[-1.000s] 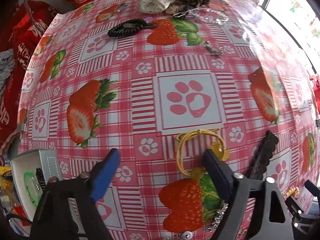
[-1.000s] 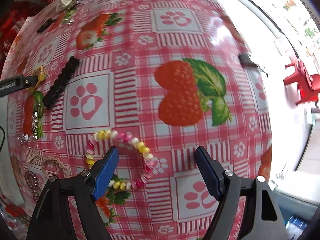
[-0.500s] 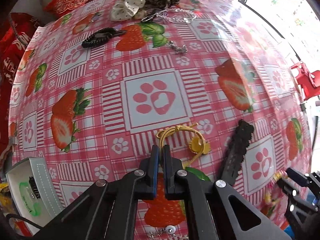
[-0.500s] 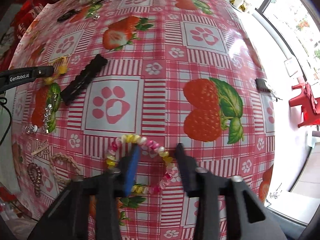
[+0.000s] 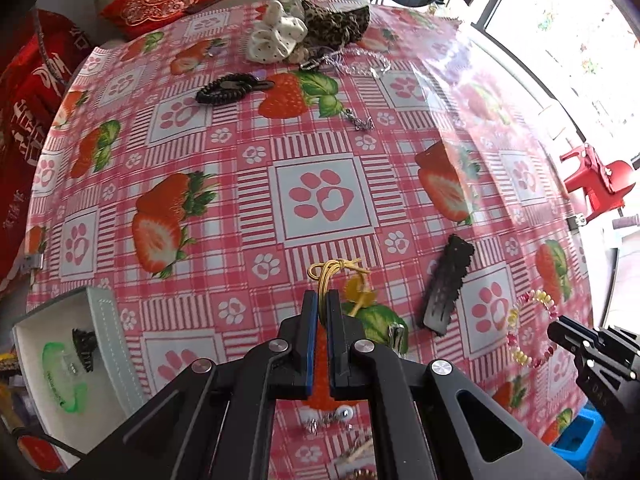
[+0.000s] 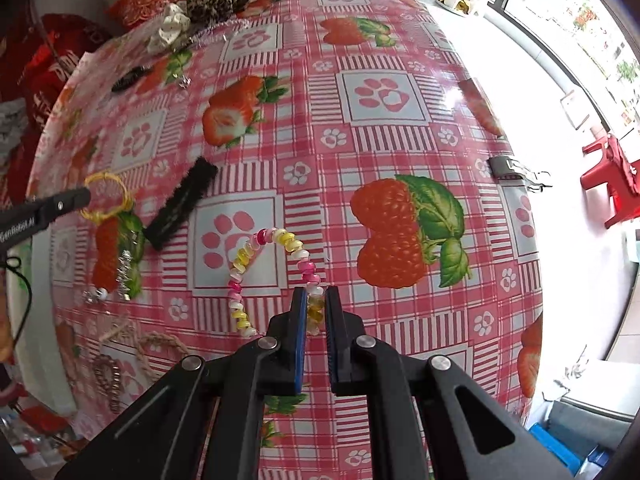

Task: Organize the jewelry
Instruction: 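Grasp the yellow cord hair tie with the left gripper while the right grasps the beaded bracelet, then lower the yellow hair tie into the tray and open while the right gripper releases the bracelet there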

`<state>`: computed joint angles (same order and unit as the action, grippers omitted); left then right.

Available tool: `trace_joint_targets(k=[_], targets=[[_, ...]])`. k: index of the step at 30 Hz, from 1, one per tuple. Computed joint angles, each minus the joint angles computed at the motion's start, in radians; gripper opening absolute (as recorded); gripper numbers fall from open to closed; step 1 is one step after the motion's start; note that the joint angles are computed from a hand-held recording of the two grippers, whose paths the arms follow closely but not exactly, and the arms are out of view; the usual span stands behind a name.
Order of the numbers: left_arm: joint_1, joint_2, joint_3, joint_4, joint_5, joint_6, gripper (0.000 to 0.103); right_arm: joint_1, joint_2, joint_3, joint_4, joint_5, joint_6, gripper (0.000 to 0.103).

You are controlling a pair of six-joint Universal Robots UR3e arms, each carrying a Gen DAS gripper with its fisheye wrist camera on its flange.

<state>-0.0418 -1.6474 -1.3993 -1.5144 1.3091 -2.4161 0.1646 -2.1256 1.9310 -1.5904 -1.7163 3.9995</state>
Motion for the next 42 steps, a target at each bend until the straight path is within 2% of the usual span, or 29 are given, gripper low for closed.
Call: trace_joint_targets(k=[6,15,30,35,42], targets=[[0.065,0.009,0.056,-0.080,-0.035,0.040,0.010,-0.043,-0.145,-0.009,0.118,0.013,-0.034,0.009],[0.205,0.041,0.155,-0.227,-0.111,0.127,0.010,0.074,0.003,-0.179,0.102,-0.031,0.024,0.009],[0.548,0.030,0.328,-0.446,-0.161,0.299,0.010,0.265,0.427,-0.544,-0.049,-0.035,0.008,0.009],[0.644,-0.003,0.369,-0.467,-0.151,0.332,0.010,0.321,0.608,-0.715,-0.093,-0.010,-0.026,0.009],[0.741,-0.048,0.354,-0.430,-0.123,0.344,0.010,0.384,0.889,-1.015,-0.095,0.035,-0.087,0.009]])
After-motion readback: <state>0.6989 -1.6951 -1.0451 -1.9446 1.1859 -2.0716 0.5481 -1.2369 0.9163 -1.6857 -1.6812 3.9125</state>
